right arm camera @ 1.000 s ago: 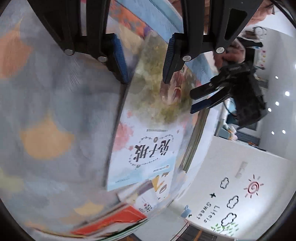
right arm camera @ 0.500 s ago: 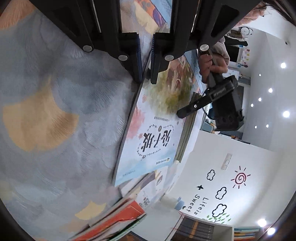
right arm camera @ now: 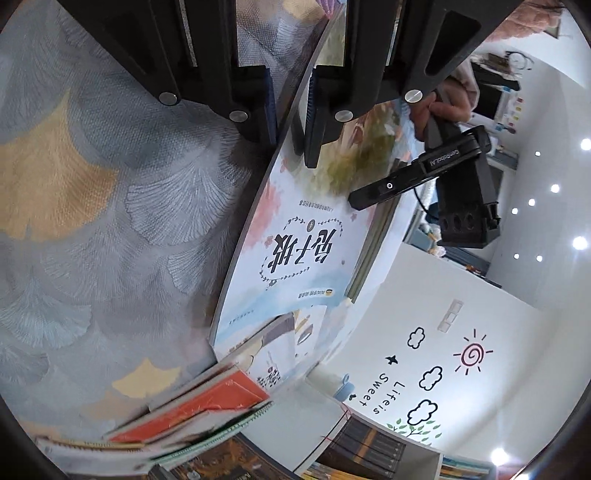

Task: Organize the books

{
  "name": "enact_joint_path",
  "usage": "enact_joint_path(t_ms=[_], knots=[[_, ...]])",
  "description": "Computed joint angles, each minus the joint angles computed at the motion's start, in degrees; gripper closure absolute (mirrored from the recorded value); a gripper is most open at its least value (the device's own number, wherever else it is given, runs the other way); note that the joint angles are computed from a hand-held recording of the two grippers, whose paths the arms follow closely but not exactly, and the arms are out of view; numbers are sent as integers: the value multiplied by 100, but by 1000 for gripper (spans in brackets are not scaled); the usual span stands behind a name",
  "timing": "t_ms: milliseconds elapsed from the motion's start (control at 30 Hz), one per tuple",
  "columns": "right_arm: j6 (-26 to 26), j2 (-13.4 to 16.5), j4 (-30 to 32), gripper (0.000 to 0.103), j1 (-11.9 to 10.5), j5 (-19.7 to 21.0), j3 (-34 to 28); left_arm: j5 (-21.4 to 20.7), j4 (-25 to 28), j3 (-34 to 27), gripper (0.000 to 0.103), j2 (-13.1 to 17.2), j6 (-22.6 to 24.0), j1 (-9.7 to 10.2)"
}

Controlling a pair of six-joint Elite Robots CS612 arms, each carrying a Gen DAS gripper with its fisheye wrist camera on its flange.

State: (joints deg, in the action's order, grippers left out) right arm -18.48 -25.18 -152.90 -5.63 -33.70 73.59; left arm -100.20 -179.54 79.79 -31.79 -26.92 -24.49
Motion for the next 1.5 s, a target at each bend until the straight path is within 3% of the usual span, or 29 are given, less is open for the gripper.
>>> enact_joint_path(t_ms=[233, 333, 467, 967, 1500], knots=[[485, -251, -851, 88, 96, -676, 430, 581, 755, -37, 68, -168, 308, -174], [573, -363, -1011, 88, 119, -769, 582, 627, 914, -33, 68, -216, 343, -206], [502, -529, -1167, 88, 156, -932, 761, 242, 760, 50, 68, -258, 244, -154], [291, -829, -1511, 88, 363, -860, 919, 621, 241, 457, 67, -678, 346, -61], [111, -880, -1357, 87, 946, -1000, 327, 1117, -103, 730, 66, -978, 310, 336]])
